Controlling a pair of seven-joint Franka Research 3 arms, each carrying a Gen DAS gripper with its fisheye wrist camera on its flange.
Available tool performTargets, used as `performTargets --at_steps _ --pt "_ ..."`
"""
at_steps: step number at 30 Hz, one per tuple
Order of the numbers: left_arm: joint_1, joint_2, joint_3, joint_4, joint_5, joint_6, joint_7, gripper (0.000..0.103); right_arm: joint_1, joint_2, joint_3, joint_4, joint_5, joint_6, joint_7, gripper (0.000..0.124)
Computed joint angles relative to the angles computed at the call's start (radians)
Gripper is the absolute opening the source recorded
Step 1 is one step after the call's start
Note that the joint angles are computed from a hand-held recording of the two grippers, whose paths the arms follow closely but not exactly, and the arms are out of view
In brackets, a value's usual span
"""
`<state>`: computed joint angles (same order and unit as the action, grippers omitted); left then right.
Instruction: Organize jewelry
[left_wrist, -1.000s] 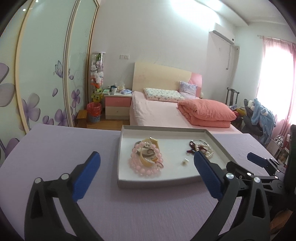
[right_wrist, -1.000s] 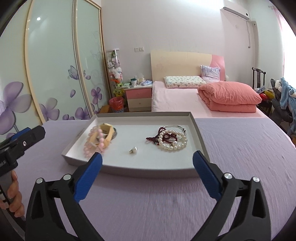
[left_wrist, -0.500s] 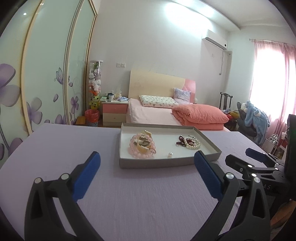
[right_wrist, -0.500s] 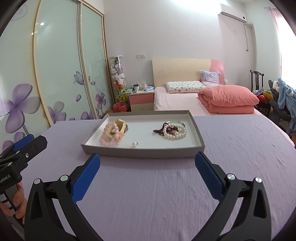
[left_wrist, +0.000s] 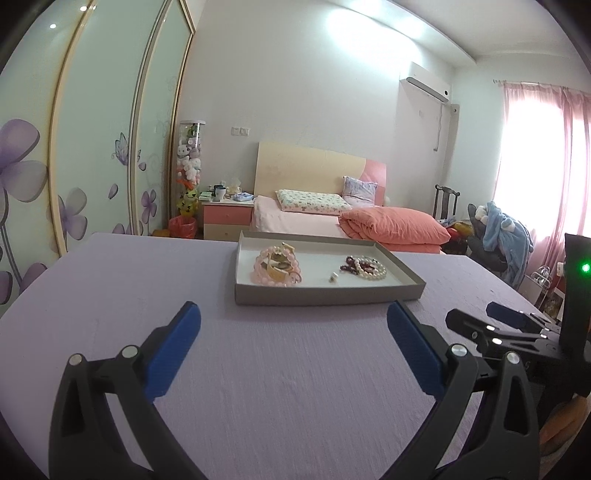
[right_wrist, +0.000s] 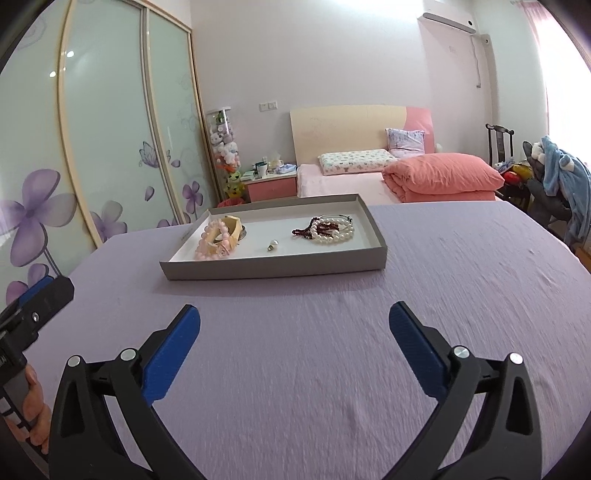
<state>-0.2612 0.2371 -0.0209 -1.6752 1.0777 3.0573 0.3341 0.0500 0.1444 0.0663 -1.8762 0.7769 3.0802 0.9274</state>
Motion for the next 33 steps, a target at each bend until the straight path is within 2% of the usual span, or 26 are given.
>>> performTargets --at_steps 3,7,11,16,24,33 --pt "-0.016 -0.019 0.017 -0.018 0.076 -0.003 -0.070 0.099 -0.016 -0.014 0.033 -0.021 0.076 0.039 -0.087 0.101" --pt "0.004 -0.032 -0.003 -0.039 0.086 -0.004 -0.091 0.099 -0.024 -0.028 0.057 -0.030 0.192 0.047 -0.209 0.101" --pt "0.018 -0.031 -0.016 -0.041 0.077 -0.002 -0.084 0.099 -0.004 -0.036 0.045 -0.034 0.252 0.051 -0.270 0.101" --pt "0.011 -0.032 -0.006 -0.028 0.153 0.005 -0.146 0.099 0.004 -0.037 0.049 -0.017 0.366 0.067 -0.390 0.101" --pt "0.019 -0.026 -0.020 -0.021 0.146 0.004 -0.136 0.099 0.031 -0.037 0.016 -0.016 0.350 0.059 -0.370 0.101" --pt "0.019 -0.021 -0.025 -0.020 0.095 -0.008 -0.094 0.099 0.030 -0.038 0.016 -0.016 0.356 0.056 -0.375 0.101"
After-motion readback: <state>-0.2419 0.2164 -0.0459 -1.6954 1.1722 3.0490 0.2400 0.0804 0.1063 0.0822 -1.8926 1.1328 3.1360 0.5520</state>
